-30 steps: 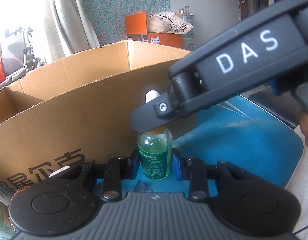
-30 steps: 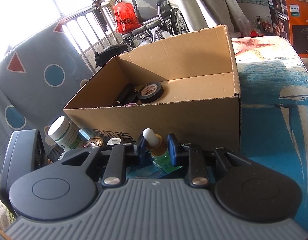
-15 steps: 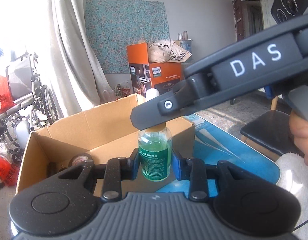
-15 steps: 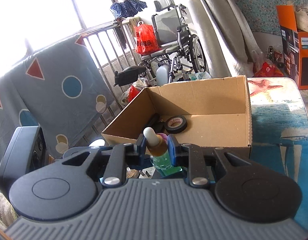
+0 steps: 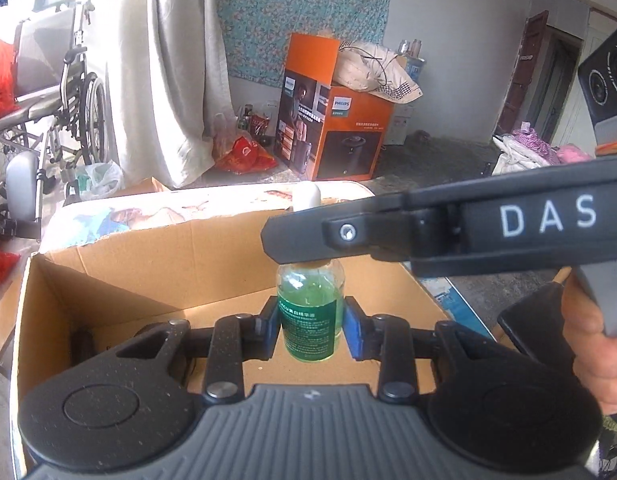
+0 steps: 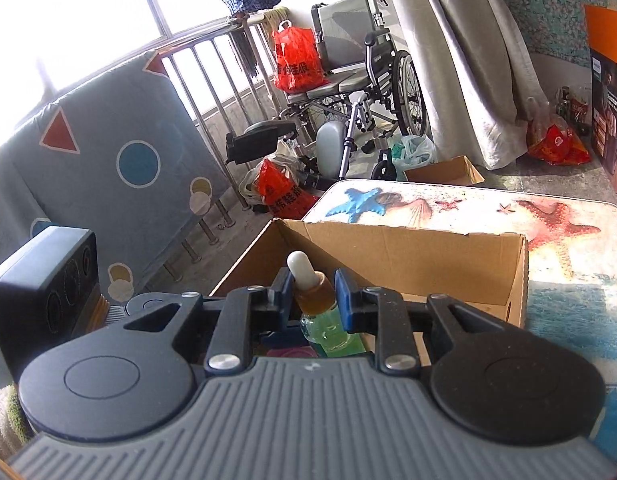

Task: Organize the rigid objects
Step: 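Carry the green dropper bottle over the box, then lower the green bottle into the box and open the right gripper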

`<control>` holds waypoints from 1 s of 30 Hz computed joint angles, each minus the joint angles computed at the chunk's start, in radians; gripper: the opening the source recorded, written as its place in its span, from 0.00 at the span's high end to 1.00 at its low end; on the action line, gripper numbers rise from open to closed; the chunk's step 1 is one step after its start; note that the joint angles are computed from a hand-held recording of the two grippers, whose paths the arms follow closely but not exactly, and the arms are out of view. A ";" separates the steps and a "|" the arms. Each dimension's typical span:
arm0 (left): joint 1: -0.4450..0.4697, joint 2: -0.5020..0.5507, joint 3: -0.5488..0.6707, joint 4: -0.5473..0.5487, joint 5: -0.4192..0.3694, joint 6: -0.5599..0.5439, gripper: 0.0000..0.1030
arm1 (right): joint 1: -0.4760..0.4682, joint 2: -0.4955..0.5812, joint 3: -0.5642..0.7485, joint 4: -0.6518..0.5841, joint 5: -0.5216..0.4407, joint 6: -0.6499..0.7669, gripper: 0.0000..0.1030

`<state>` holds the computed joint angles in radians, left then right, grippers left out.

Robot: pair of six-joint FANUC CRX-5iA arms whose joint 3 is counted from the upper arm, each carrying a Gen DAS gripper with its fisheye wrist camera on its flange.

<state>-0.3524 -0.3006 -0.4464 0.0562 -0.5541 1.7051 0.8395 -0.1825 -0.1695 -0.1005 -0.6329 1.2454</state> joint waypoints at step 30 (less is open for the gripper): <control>0.123 0.183 0.135 0.055 -0.111 0.007 0.30 | -0.171 0.401 0.299 -0.273 -0.110 0.214 0.59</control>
